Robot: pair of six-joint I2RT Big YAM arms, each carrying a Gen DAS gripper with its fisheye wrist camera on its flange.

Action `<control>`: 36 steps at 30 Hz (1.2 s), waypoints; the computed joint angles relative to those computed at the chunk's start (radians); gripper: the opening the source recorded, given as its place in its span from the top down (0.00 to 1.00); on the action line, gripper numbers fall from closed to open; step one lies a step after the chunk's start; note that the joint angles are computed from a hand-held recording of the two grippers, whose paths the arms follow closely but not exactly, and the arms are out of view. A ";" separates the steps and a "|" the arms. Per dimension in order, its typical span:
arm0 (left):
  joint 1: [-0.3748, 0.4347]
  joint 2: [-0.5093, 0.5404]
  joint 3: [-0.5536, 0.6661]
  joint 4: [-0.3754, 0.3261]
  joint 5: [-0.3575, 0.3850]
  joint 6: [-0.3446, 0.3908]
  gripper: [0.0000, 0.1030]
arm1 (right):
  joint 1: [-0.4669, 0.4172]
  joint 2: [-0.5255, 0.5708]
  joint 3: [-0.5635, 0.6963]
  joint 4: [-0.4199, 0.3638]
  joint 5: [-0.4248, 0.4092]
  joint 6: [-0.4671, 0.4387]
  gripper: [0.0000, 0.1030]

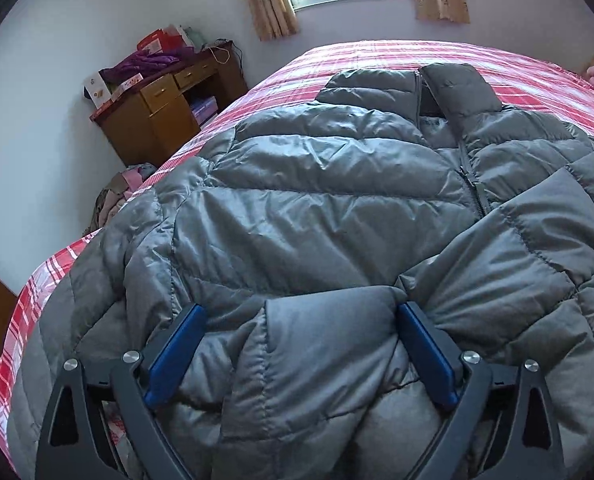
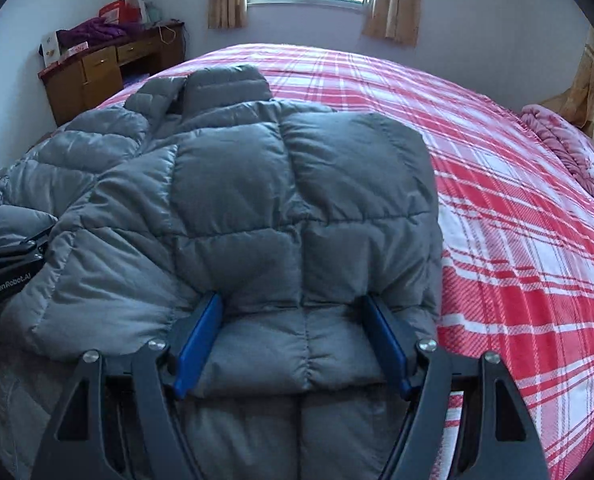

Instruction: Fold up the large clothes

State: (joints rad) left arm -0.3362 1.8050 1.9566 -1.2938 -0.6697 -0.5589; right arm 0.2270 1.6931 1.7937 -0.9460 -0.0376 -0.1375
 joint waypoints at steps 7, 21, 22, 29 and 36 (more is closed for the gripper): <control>0.002 0.004 0.000 0.003 -0.011 0.003 0.05 | -0.001 0.010 0.008 -0.014 0.002 -0.002 0.26; 0.005 -0.023 0.063 0.048 0.021 0.072 0.05 | 0.005 0.001 0.114 0.041 -0.006 0.072 0.28; 0.005 0.011 0.088 0.011 0.008 0.080 0.05 | 0.011 0.026 0.140 0.027 0.010 0.069 0.28; 0.023 0.033 0.047 0.016 0.021 0.073 0.03 | 0.017 0.140 0.188 -0.052 0.038 0.018 0.26; 0.019 0.056 0.072 -0.010 -0.004 0.056 0.01 | 0.014 0.162 0.215 -0.078 0.035 0.018 0.23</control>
